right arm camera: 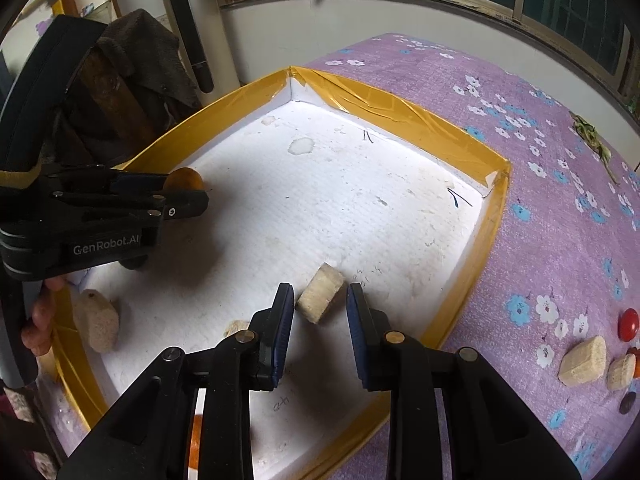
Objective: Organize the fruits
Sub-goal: 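Carry the mandarin and cream cube in both tools over the tray, then open both tools to drop the mandarin and cream cube into the tray, then move both open tools back toward the remaining fruits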
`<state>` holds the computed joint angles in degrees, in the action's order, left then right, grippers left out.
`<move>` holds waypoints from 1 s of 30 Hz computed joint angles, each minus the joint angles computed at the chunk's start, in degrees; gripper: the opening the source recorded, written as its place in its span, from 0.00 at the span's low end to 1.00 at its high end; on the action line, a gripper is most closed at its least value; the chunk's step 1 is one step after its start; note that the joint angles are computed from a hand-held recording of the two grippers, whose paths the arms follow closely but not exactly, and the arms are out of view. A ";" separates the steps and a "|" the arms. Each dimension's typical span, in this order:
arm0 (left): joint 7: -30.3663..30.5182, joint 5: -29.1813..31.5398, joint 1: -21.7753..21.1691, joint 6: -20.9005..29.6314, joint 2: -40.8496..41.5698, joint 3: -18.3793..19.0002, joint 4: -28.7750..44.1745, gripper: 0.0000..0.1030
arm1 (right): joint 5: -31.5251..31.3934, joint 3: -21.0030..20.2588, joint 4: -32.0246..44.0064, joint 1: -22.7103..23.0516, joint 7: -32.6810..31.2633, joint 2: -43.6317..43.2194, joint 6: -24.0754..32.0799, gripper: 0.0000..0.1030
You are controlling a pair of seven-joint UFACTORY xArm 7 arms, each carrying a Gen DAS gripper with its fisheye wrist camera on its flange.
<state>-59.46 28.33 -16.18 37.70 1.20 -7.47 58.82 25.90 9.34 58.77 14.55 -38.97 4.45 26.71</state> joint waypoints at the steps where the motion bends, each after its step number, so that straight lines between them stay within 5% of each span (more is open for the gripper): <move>1: -1.12 0.82 -0.10 -0.14 -0.50 -0.05 -0.50 0.48 | -0.14 -0.01 -0.45 -0.01 -0.04 -0.48 -0.03 0.25; 10: -13.30 9.10 -0.37 1.26 -5.58 -3.05 -4.60 0.67 | 7.22 -2.33 -6.54 0.36 -5.58 -8.56 1.33 0.30; 19: -23.46 16.43 -3.85 6.82 -5.05 -7.12 -1.00 0.78 | 11.73 -8.89 -14.84 1.01 -11.09 -19.27 2.53 0.42; 30: -21.79 19.63 -14.03 12.39 6.87 -6.06 14.65 0.85 | 11.93 -16.63 -19.48 -1.88 -15.42 -25.84 2.05 0.57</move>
